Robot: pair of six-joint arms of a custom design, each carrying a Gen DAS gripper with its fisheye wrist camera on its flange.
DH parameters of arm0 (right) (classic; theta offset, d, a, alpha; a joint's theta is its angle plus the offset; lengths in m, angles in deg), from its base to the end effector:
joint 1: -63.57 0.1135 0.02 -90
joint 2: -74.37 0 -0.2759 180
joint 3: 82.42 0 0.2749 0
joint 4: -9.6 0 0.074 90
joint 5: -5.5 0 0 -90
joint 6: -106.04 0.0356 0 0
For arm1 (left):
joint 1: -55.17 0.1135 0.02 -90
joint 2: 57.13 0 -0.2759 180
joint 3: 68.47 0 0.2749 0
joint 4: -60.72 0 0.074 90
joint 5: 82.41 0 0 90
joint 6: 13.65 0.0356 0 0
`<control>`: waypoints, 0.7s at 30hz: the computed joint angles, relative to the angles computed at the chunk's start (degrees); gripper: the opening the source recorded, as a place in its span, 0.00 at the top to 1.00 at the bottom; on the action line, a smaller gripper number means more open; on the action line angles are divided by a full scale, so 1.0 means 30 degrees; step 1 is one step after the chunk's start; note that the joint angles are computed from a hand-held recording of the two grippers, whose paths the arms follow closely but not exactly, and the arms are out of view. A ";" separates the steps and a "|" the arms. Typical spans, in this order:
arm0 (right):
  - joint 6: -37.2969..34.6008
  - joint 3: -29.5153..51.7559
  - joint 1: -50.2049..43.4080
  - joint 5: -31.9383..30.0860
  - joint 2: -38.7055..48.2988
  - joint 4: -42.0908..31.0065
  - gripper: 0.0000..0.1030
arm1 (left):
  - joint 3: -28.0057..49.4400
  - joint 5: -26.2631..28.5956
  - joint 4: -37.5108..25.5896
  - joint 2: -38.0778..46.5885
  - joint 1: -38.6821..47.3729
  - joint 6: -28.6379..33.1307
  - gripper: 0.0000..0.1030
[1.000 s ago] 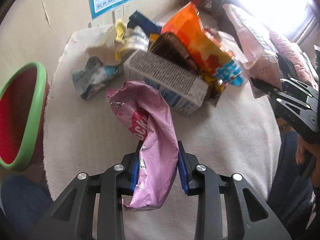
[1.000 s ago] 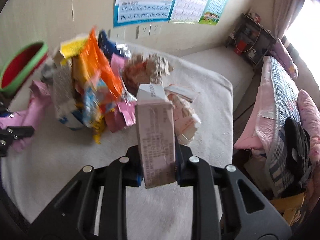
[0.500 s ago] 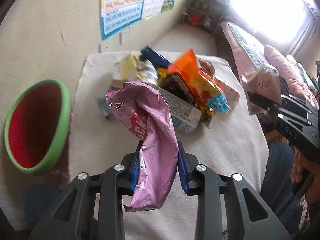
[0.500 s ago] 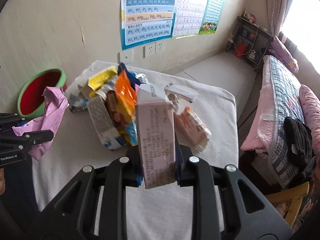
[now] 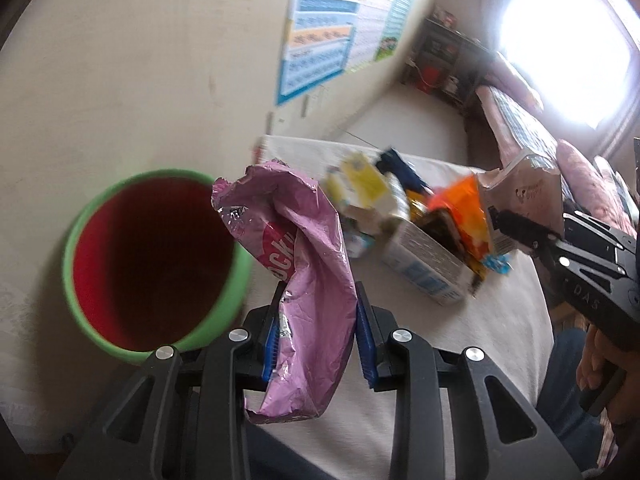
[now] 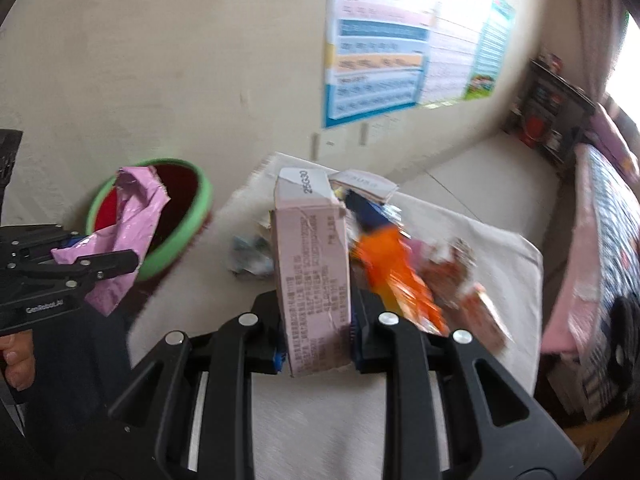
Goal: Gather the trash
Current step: 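Carry the pink bag and milk carton with both tools over the red bin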
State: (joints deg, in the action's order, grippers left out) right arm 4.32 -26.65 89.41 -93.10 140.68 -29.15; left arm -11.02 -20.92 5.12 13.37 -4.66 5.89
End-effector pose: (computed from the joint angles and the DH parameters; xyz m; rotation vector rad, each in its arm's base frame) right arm 0.2233 0.1140 0.2331 -0.8495 2.2869 0.2932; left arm 0.1323 -0.1938 0.2134 -0.3556 2.5124 -0.1628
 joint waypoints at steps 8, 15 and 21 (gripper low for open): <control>0.1734 0.2737 0.4657 0.0609 0.3261 0.0859 0.78 | -0.2296 -0.0392 -0.2279 -0.4698 0.1350 -0.0323 0.72; 0.2558 0.5499 0.6885 0.0386 0.6648 0.1485 0.77 | -0.3760 0.0250 -0.4283 -0.9215 0.3873 0.1326 0.72; 0.3081 0.8066 0.8263 0.0315 0.9401 0.1310 0.77 | -0.4929 0.2017 -0.4457 -1.2470 0.7633 0.4298 0.72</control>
State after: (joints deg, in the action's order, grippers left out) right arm 13.56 -2.45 114.20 -92.15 168.88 -25.22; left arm -25.81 -14.87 -8.25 -24.04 18.24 18.78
